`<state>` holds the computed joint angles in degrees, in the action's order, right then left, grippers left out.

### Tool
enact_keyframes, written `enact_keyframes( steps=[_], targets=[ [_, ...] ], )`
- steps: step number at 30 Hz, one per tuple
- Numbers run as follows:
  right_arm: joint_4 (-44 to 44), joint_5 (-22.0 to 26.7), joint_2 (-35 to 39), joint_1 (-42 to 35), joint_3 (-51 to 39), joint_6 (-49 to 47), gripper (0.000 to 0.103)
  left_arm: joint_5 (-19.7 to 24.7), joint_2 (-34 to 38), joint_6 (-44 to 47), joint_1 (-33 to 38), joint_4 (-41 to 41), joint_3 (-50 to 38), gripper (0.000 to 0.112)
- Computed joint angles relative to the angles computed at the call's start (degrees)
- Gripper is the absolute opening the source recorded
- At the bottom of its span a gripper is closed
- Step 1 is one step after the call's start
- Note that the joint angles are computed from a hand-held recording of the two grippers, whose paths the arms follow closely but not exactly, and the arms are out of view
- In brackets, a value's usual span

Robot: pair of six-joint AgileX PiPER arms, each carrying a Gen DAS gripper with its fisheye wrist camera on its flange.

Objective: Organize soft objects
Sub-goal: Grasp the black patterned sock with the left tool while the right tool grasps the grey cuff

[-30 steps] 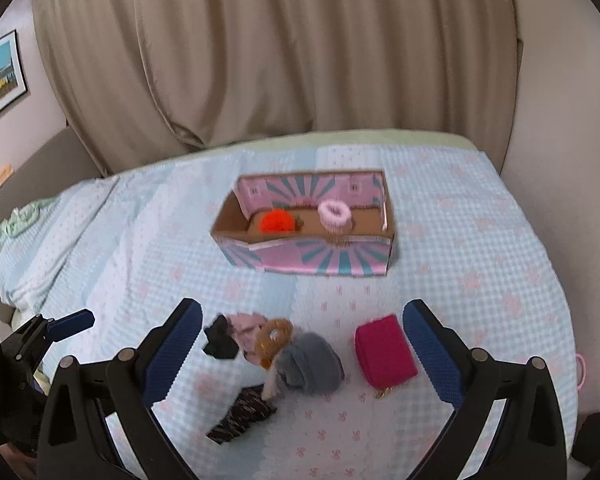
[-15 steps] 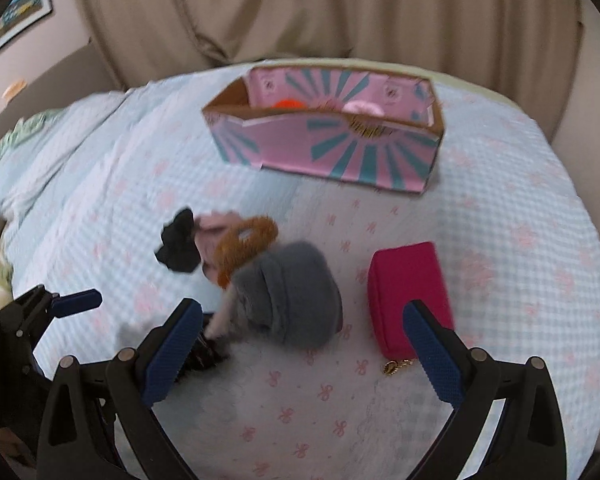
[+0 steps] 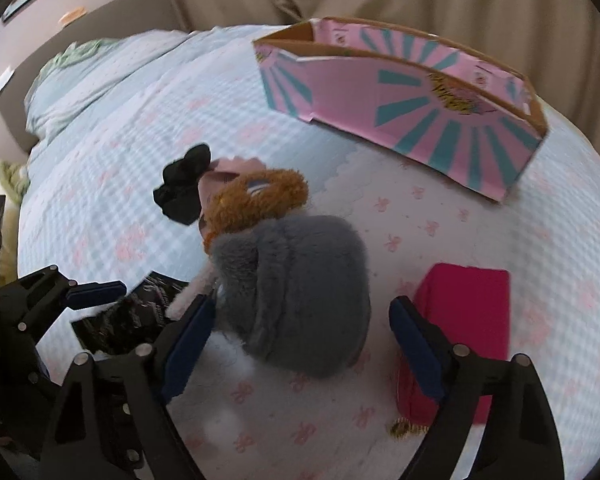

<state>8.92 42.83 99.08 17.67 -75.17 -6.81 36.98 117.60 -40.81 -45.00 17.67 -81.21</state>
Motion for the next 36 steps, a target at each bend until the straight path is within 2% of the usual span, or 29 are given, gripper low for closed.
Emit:
enact_keyframes(
  steps=[4, 9, 13, 17, 26, 30, 36],
  targets=[
    [3.42, -1.28, 1.85, -0.91, 0.36, -5.99, 0.079, 0.40, 1.25, -4.13, -0.94, 3.24, -0.69, 0.073],
    [5.62, -2.07, 3.71, -1.31, 0.12, -9.39, 0.066, 0.69, 1.68, -6.78, -0.82, 5.10, -1.23, 0.048],
    [7.26, -3.10, 3.64, -1.99, 0.62, -10.16, 0.058, 1.50, 1.72, -6.04, -0.94, 5.41, -1.82, 0.040],
    [6.70, -3.52, 3.24, -1.71, 0.94, -9.50, 0.054, 2.86, 1.63, -4.90, -1.26, 5.04, -2.68, 0.037],
    [3.36, -1.80, 1.46, -1.98, 0.53, -5.79, 0.054, 3.96, -0.60, -2.41, -0.77, 2.56, -2.38, 0.036],
    [0.68, 0.10, -0.37, -2.25, 0.08, -1.60, 0.054, 5.35, -2.63, 0.04, -0.27, 1.04, -2.75, 0.036],
    [-3.97, 5.00, -4.05, -1.83, -2.69, 6.98, 0.054, 9.72, -6.04, 5.02, 1.07, -1.91, -5.70, 0.036]
  ],
)
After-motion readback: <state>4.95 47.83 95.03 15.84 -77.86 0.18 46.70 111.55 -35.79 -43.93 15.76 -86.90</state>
